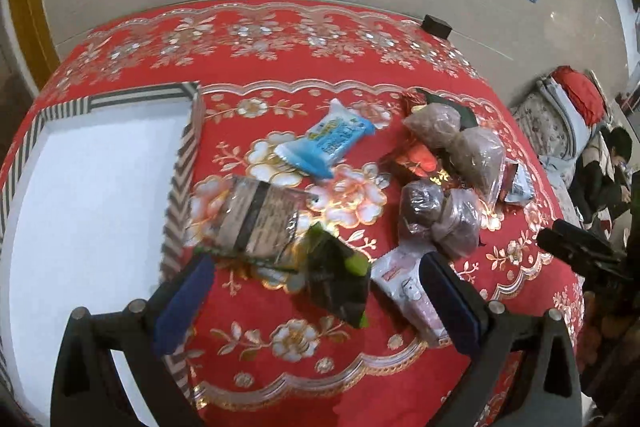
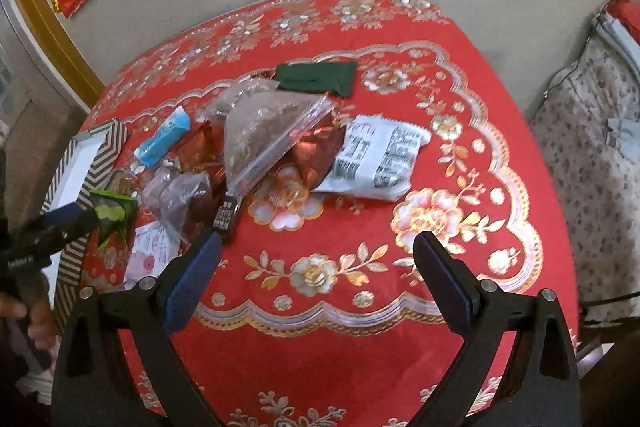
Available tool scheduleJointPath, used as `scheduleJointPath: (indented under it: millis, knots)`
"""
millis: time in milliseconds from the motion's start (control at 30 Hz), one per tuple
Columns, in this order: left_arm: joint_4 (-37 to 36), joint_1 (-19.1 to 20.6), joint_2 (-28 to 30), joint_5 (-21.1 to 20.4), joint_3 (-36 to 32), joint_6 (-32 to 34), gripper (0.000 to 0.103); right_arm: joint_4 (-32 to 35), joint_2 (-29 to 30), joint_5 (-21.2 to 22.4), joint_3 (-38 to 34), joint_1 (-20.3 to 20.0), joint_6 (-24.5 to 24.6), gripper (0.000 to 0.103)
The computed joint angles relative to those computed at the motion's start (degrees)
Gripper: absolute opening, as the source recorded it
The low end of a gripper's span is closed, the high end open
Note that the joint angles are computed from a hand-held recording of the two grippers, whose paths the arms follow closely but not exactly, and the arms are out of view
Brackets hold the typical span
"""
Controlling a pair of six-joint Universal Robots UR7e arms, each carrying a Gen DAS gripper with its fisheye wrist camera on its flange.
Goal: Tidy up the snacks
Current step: 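Grasp the green-and-yellow packet with the left gripper while the right gripper approaches the white printed packet, then grasp the white printed packet with the right gripper and lift it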
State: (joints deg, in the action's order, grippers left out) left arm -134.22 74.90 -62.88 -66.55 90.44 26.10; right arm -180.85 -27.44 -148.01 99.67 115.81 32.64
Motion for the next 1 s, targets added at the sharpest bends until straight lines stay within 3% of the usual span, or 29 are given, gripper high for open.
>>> scheduleJointPath:
  millis: [67,133,200,367,400,433,633,800,900,967,1000]
  knots:
    - [0.58,-0.22,-0.05,0.77,0.83,0.64,0.094,0.05,0.26,0.6,-0.09,-0.07,0.27,0.097]
    - [1.23,-0.42,0.44,2.78,1.35,0.25,0.063,-0.4,0.48,0.89,-0.11,-0.05,0.17,0.097]
    - [3.71,-0.22,0.89,2.79,0.92,-2.32,0.052,-0.66,0.63,0.89,-0.09,0.0,0.12,0.097]
    - [1.52,-0.87,0.67,3.72,2.7,-2.89,0.052,-0.61,0.41,0.36,0.31,0.15,1.1,0.097]
    - [1.46,-0.84,0.83,3.52,2.48,-3.24,0.049,-0.3,0.28,0.34,0.4,0.15,1.34,0.097]
    - [1.11,-0.85,0.92,3.64,2.47,-3.44,0.039,-0.22,0.22,0.39,0.47,0.19,1.55,0.097]
    - [0.12,-0.8,0.11,3.74,3.46,-3.28,0.031,-1.12,-0.37,-0.87,1.27,-0.22,1.97,0.097]
    - [-1.88,-1.38,-1.66,5.01,6.2,-2.11,0.027,-3.06,-1.7,0.26,1.24,-3.25,2.26,0.096]
    - [-0.54,-1.44,-2.68,4.21,7.13,-2.01,0.027,2.72,-2.22,-2.95,-0.84,-4.21,6.01,0.086]
    - [0.61,-1.39,-2.81,3.55,6.96,-2.14,0.027,9.73,-3.03,-3.09,-2.02,-4.96,9.93,0.072]
    - [0.52,-1.4,-2.82,3.58,6.98,-2.29,0.027,10.99,-3.19,-2.63,-2.36,-5.13,10.33,0.071]
